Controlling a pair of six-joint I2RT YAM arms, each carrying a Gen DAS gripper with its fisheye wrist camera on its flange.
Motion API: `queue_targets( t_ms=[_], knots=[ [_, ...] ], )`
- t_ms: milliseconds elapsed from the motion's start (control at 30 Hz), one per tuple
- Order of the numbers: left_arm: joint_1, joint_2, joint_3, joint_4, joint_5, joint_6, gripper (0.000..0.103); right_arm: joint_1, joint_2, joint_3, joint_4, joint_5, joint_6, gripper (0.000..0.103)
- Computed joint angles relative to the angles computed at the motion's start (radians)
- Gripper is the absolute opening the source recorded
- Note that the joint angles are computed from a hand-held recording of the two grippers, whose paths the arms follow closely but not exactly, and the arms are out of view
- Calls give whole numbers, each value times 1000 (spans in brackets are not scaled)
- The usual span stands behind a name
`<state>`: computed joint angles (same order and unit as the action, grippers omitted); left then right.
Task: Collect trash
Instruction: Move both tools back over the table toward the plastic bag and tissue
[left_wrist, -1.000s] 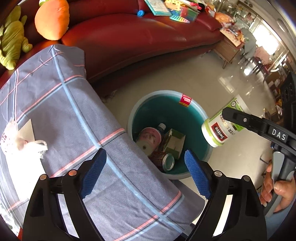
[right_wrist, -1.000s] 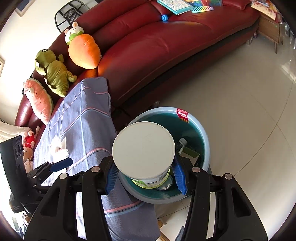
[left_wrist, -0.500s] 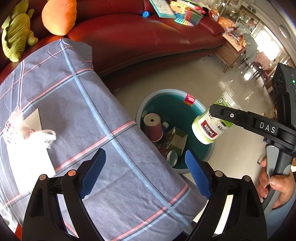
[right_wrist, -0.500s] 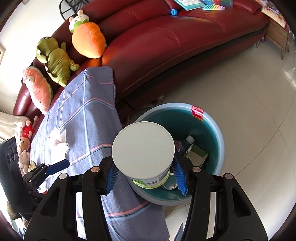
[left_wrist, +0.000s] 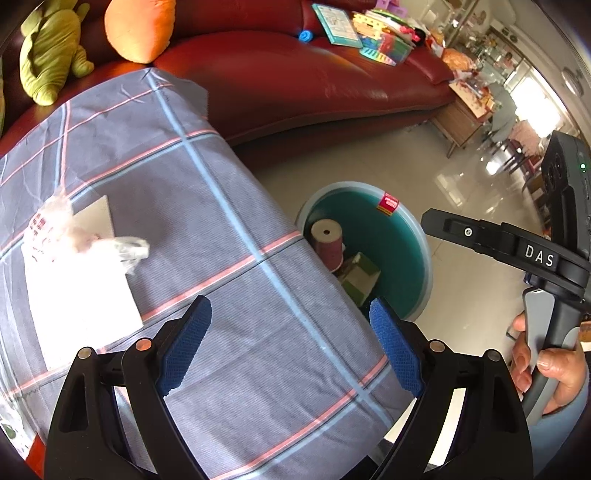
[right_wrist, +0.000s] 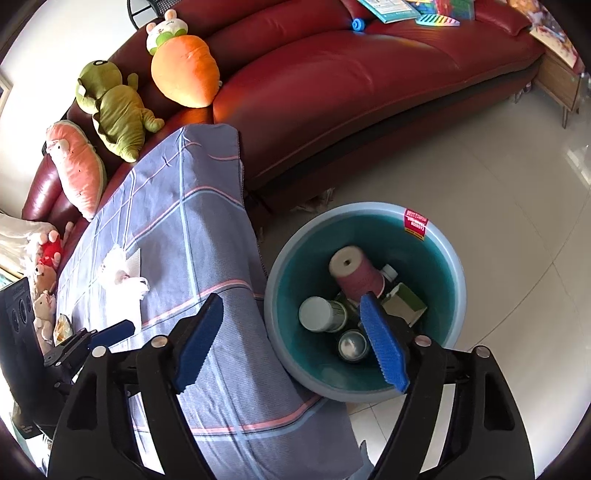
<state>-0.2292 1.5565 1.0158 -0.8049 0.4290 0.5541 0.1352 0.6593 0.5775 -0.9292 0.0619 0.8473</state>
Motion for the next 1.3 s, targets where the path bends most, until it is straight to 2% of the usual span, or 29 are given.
queue_targets(
  t_ms=[200,400,533,667,833,1067,1300],
  knots=[
    [100,-21,9,-54,38,67,88,227,78,67,-18,115,159,77],
    [236,-33,30,-120,73,178,89,443,204,147,-24,213,301,81],
    [332,-5,67,-149,90,238,91,517,292,200,-17,245,336,81],
    [428,59,130,-171,95,292,92,550,410,274,2,246,313,81],
    [534,193,259,-185,86,329,92,545,599,409,34,220,208,81],
    [622,406,507,-223,66,315,92,501,874,628,84,151,81,81],
    [647,558,699,-274,67,283,92,436,1132,837,116,54,-25,81]
  ],
)
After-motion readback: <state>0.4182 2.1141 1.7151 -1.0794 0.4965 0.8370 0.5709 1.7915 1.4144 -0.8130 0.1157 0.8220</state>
